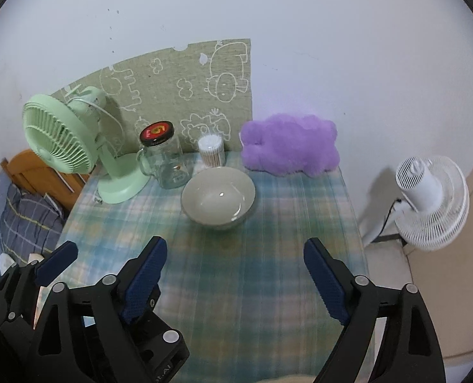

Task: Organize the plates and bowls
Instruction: 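Move both tools to the beige bowl beside the glass jar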

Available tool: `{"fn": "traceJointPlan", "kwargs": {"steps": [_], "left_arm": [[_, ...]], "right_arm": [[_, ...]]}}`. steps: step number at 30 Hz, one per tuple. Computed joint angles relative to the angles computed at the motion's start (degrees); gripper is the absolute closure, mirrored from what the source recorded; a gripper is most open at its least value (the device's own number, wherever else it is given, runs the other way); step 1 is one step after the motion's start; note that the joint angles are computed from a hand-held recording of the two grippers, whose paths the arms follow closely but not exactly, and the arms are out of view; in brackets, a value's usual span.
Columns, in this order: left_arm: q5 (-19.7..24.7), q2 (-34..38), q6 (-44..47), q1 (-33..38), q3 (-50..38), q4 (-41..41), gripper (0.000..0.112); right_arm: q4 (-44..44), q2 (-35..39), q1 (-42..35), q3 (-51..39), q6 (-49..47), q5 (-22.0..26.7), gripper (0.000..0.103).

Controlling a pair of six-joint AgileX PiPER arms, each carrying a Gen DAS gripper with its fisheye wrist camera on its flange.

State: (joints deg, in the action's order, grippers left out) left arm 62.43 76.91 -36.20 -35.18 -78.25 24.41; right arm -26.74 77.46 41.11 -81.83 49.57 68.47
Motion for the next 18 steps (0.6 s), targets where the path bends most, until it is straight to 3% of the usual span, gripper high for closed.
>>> {"fn": "traceJointPlan", "kwargs": {"steps": [11,18], "left_arm": [[-4.1,12.5,2.8,5.2,-8.5,0.3,0.026],[-7.1,20.1,5.4,7.7,-13.4,-2.0,0.026]], "right_arm": [[10.7,8.3,-13.5,-2.9,-13.7,-13.3,0.009],[13.5,14.7,-17.8,-5.6,-18.0,-17.2,0.009]]}}
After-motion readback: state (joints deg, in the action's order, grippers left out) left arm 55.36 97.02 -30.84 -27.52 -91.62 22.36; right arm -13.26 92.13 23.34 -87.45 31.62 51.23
